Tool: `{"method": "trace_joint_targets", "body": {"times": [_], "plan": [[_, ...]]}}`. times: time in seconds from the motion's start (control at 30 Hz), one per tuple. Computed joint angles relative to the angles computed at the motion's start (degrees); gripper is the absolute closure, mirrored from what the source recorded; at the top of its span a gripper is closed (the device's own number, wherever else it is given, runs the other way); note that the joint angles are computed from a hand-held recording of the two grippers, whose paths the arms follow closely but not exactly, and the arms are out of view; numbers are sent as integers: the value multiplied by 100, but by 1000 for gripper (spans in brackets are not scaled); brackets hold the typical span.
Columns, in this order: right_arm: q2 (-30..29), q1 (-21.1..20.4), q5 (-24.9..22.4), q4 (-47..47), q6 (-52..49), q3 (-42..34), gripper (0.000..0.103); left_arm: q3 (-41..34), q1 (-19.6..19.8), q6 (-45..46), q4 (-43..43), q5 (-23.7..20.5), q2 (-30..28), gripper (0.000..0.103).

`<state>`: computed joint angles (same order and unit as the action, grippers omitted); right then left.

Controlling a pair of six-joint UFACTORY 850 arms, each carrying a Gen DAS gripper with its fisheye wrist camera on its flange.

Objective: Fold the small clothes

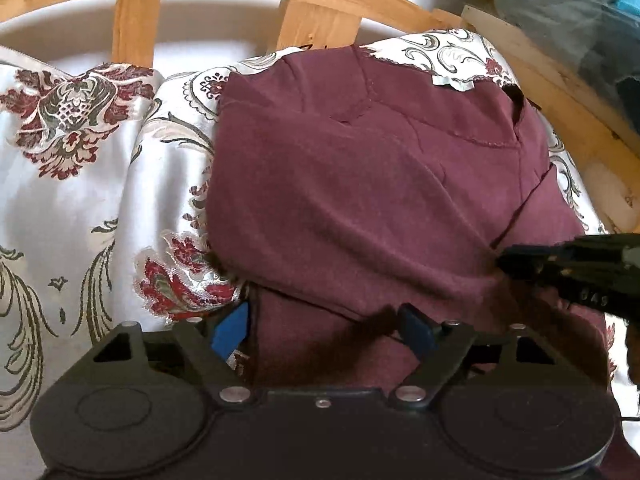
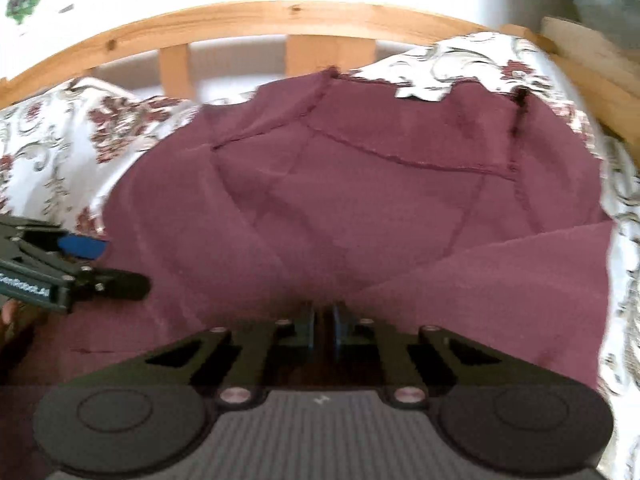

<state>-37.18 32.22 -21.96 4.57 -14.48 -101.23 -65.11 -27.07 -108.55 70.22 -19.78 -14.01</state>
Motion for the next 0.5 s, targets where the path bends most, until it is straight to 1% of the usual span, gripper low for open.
{"method": "trace_joint_targets", "body": {"times": [0.03,0.07,0.1,0.13,0.17,0.2,0.23,0.27,0.3,0.37,0.4,0.47,0.5], "plan": [[95,-34,69,128,52,101,91,-13,-19,135,-89,-61,-4,21],[211,-87,122,496,-115,223,88,-32,-37,317,-244,-107,-3,20],[371,-139,212,993,-399,406,84,-42,-39,458,-372,-97,4,18],[532,-167,303,1250,-552,593,65,-32,-30,568,-483,-21,26,14],[724,-165,417,1267,-533,812,49,14,-12,493,-423,93,65,12],[931,-152,500,1172,-435,1029,45,95,17,344,-308,260,129,8],[1129,-157,518,1306,-576,1232,42,140,44,380,-397,355,180,7],[1330,-153,493,1322,-608,1425,37,137,34,558,-635,303,212,7],[1538,-138,485,1152,-454,1635,33,115,10,746,-861,182,242,7],[1950,-96,444,819,-160,2055,20,47,-99,1032,-1042,-158,335,7],[2157,-62,438,663,-40,2269,16,30,-174,981,-898,-299,393,6],[2598,-30,562,480,79,2760,5,33,-399,583,-268,-656,539,3],[2822,-18,649,536,11,3027,2,36,-516,449,-22,-854,599,3]]}}
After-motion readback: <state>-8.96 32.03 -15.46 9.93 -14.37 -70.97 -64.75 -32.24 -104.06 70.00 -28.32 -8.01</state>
